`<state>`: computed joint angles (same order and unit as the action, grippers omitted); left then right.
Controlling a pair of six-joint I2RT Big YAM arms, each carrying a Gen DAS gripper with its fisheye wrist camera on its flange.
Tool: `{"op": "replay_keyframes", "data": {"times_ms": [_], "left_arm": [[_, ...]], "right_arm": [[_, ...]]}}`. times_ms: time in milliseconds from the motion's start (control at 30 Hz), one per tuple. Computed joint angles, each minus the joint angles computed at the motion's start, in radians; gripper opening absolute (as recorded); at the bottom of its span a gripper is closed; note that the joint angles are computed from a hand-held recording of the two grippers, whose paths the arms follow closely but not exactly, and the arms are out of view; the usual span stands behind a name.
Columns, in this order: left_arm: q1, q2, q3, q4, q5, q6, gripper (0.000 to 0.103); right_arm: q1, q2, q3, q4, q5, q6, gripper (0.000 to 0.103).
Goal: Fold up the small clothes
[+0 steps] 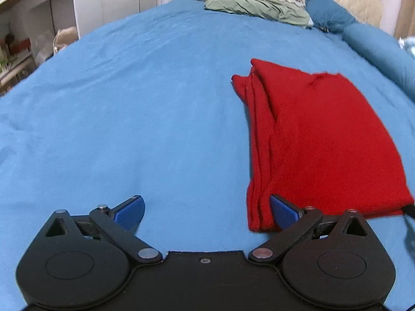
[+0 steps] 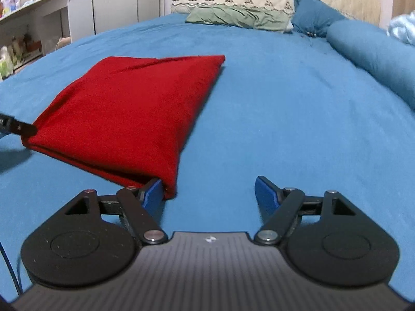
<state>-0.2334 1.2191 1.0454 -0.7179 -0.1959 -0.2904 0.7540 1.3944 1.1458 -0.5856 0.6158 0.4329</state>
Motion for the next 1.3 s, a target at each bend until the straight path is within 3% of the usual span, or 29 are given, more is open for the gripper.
{"op": "replay_keyframes", "data": {"times_ms": [100,267,367,467,667,767,833,933,1000,1133,1300], "left_arm": [[-0.008,-0.008,-0.001,-0.021,-0.011,-0.032,0.103],[-0.013,-0.008,0.040,-0.082,-0.008,-0.055,0.102],[-0.026,-0.044,0.043,-0.035,0.005,-0.037,0.103],[-0.034,-0.006,0.089,-0.019,-0.017,-0.026,0.103],[-0.018,0.119,0.141,-0.051,-0.068,-0.037,0.103],[-0.010,0.096,0.092,-0.004,-0.056,-0.004,0.103],[-0.010,0.093,0.095,-0.011,-0.060,0.005,0.103],[-0.006,0.087,0.117,-0.036,-0.048,-0.017,0.102],[-0.009,0.056,0.117,-0.016,-0.039,0.003,0.102],[0.002,0.052,0.188,0.002,0.051,0.072,0.103],[0.064,0.221,0.377,-0.093,0.278,0.080,0.103]], "right_arm": [[-0.007,-0.009,-0.010,0.004,-0.016,0.005,0.091],[-0.024,-0.029,0.015,-0.058,-0.089,-0.027,0.092],[-0.027,-0.088,-0.010,-0.036,-0.129,-0.065,0.093],[-0.033,-0.121,-0.013,-0.004,-0.136,-0.080,0.097],[-0.068,-0.037,0.066,-0.036,-0.182,0.007,0.097],[-0.082,0.011,0.079,-0.084,-0.189,0.023,0.097],[-0.089,-0.003,0.041,-0.030,-0.195,0.002,0.099],[-0.093,-0.009,0.050,-0.047,-0.207,-0.006,0.099],[-0.098,-0.025,0.060,-0.052,-0.215,-0.029,0.099],[-0.129,-0.054,0.118,-0.063,-0.286,-0.058,0.099],[-0.225,0.074,0.344,-0.250,-0.512,0.066,0.099]]}}
